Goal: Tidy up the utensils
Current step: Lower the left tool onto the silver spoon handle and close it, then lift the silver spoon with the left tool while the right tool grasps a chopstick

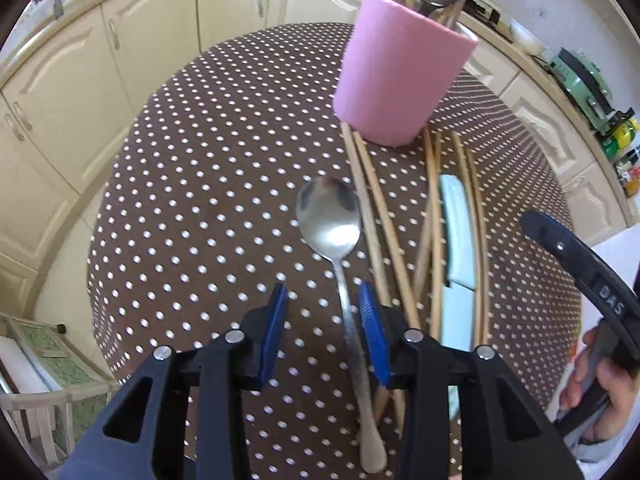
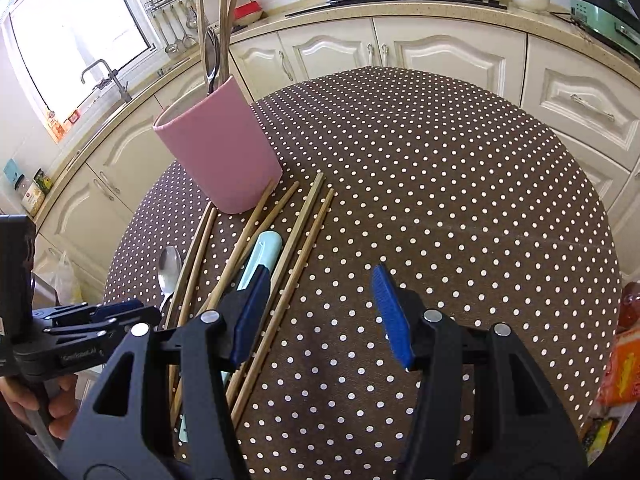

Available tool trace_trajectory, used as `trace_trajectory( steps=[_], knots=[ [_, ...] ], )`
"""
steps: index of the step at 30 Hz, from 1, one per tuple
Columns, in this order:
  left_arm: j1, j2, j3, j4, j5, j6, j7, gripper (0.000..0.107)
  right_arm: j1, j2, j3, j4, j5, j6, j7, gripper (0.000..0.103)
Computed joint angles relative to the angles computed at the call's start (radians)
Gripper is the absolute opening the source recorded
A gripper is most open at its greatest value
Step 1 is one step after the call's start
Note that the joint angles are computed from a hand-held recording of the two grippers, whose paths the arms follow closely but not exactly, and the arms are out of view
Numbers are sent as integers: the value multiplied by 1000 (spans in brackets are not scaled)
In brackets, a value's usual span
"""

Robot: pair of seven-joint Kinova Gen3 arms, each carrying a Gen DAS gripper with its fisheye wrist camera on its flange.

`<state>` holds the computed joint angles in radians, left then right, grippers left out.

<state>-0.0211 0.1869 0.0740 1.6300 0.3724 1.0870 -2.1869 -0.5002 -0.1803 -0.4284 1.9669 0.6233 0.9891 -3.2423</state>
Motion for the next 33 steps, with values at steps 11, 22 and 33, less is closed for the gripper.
trace_trajectory(
  steps=[11, 22, 33],
  knots=[
    [69, 19, 13, -6, -90, -112, 113, 4, 19, 33, 89, -60, -156, -8, 224, 53],
    [-4, 34, 7, -3, 19, -107, 119, 3, -4, 168, 150, -181, -201, 67, 373, 51],
    [85, 53, 22, -39, -112, -134, 231, 4, 2, 239, 222, -300, -318, 165, 599, 38]
  ],
)
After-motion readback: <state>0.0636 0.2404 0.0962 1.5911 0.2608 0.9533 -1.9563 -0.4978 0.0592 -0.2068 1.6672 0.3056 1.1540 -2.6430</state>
